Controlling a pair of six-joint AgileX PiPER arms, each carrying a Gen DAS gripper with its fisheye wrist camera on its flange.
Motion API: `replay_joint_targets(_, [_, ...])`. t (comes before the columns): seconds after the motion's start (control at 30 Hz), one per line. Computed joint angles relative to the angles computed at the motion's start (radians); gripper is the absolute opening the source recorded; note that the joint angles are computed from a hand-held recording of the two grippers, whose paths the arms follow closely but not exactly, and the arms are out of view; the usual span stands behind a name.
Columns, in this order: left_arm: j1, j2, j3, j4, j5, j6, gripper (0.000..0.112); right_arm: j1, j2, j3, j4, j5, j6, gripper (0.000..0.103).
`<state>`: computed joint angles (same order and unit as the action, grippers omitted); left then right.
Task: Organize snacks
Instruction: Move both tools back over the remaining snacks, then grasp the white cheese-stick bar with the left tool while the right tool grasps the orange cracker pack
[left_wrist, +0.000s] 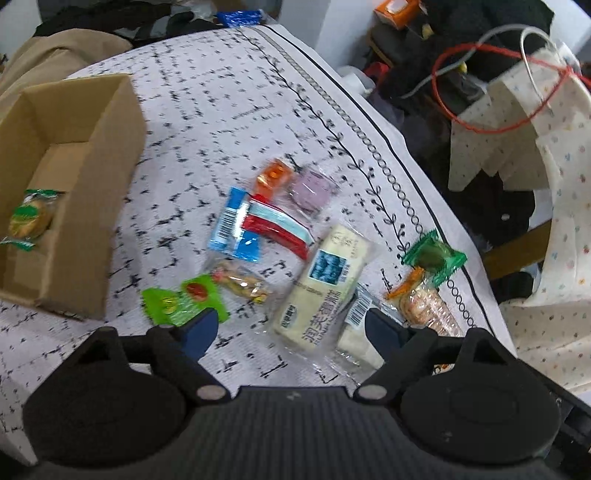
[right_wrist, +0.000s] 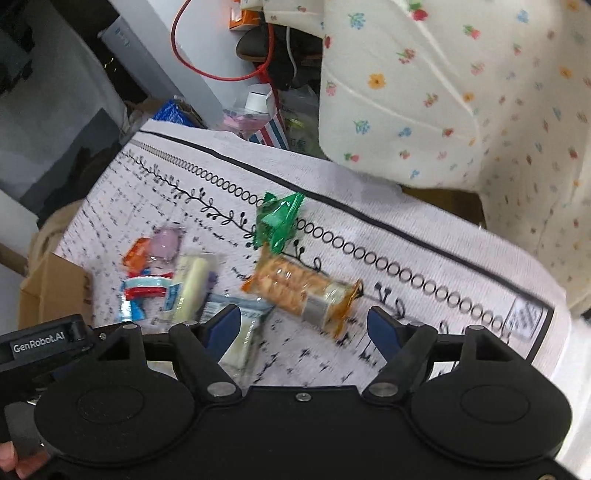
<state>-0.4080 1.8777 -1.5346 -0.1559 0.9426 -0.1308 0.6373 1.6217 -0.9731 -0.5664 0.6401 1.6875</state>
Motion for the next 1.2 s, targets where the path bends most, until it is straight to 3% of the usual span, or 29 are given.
replay_joint_targets(0.4, [-0.048,0.116,-0.054,0.035,-0.019,-0.013,0.07,-0.091,0.072,-0.009,0.008,-0.135,-0.128,0.074])
replay_joint_targets(0.73, [-0.073,0.193,-0.119,0.033,-0.029,0.001,0.067,-0.146,0.126,-0.003,0.172,-0.219,-0.315,0.065])
replay_joint_targets(0.97, [-0.076,0.234,-0.153,0.047,-0.029,0.009,0.067,-0.145,0.138,-0.005,0.281,-0.22,-0.444,0.064])
replay_joint_targets(1.1, [-0.078,0.234,-0.146,0.046,-0.033,0.019,0.067,-0.136,0.168,-0.053,0.346,-0.176,-0.556,0.064])
replay_joint_targets(1.13, [-0.079,0.231,-0.14,0.046,-0.039,0.021,0.066,-0.128,0.173,-0.064,0.337,-0.161,-0.558,0.063])
replay_joint_targets(1.2, [-0.079,0.228,-0.131,0.043,-0.047,0.022,0.06,-0.122,0.177,-0.072,0.339,-0.143,-0.564,0.05])
